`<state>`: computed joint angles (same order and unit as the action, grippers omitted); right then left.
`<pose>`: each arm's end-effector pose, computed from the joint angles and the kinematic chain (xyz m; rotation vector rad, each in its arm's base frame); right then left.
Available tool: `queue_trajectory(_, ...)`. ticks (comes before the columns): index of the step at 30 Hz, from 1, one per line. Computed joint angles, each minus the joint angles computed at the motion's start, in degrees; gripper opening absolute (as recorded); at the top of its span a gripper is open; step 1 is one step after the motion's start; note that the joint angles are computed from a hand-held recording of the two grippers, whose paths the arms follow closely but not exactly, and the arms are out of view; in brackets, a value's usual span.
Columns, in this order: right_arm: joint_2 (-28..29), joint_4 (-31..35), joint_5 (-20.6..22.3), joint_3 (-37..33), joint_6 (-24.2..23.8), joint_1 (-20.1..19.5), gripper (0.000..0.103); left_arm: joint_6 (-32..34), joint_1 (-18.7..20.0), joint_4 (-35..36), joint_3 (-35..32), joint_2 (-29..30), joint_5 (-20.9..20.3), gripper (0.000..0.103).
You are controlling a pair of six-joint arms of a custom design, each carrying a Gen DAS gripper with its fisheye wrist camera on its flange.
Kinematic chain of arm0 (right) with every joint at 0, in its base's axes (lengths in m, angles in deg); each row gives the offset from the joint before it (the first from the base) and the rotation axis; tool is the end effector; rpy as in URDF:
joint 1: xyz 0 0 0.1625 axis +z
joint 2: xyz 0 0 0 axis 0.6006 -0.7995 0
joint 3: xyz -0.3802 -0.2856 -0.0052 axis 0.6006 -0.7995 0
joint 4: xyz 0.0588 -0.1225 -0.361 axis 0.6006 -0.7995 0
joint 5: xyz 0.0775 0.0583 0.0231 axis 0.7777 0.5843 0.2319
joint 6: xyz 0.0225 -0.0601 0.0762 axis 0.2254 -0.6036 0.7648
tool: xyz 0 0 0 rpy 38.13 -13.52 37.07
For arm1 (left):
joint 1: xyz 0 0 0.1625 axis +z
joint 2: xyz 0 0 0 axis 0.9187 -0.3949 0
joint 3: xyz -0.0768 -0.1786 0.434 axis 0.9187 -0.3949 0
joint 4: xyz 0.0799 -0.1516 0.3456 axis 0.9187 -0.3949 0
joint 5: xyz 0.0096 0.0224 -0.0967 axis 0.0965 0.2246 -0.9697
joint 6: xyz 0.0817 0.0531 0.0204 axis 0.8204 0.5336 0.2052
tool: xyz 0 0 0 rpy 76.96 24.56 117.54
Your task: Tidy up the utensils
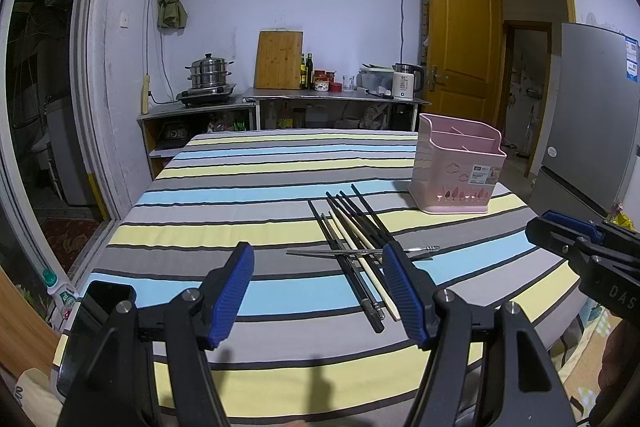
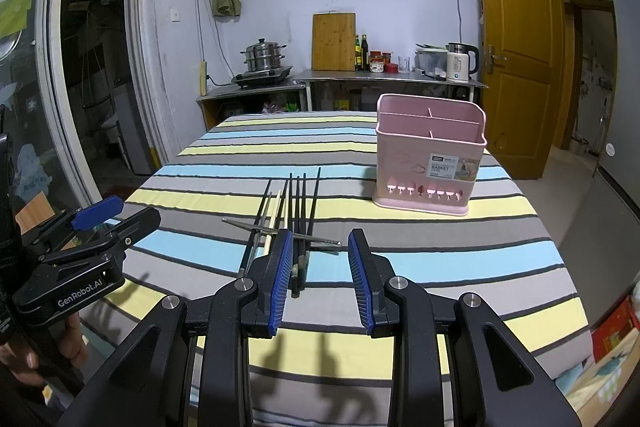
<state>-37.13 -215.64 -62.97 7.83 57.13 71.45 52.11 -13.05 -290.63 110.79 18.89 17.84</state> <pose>0.3120 -0.6497 0.1654 0.8046 -2.2767 1.0841 -0.2030 -0.6314 0.2556 0.5015 2.1099 -1.2717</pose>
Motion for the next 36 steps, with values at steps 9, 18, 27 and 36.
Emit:
queue_trajectory(9, -0.02, -0.12, 0.01, 0.06, -0.10, -0.01, 0.030, -0.15, -0.05, -0.03, 0.10, -0.01, -0.08, 0.069)
queue_trajectory(18, -0.06, -0.03, 0.00, 0.06, -0.05, 0.00, 0.030, -0.18, -0.17, -0.11, 0.16, 0.06, -0.08, 0.069)
queue_trajectory(27, -0.04, 0.14, 0.03, 0.05, 0.02, -0.07, 0.030, -0.27, -0.22, -0.04, 0.30, 0.05, 0.05, 0.069)
queue_trajectory(36, 0.36, 0.79, 0.35, -0.10, 0.17, -0.39, 0.030, -1.24, 1.06, 2.43, -0.29, -0.28, -1.64, 0.069)
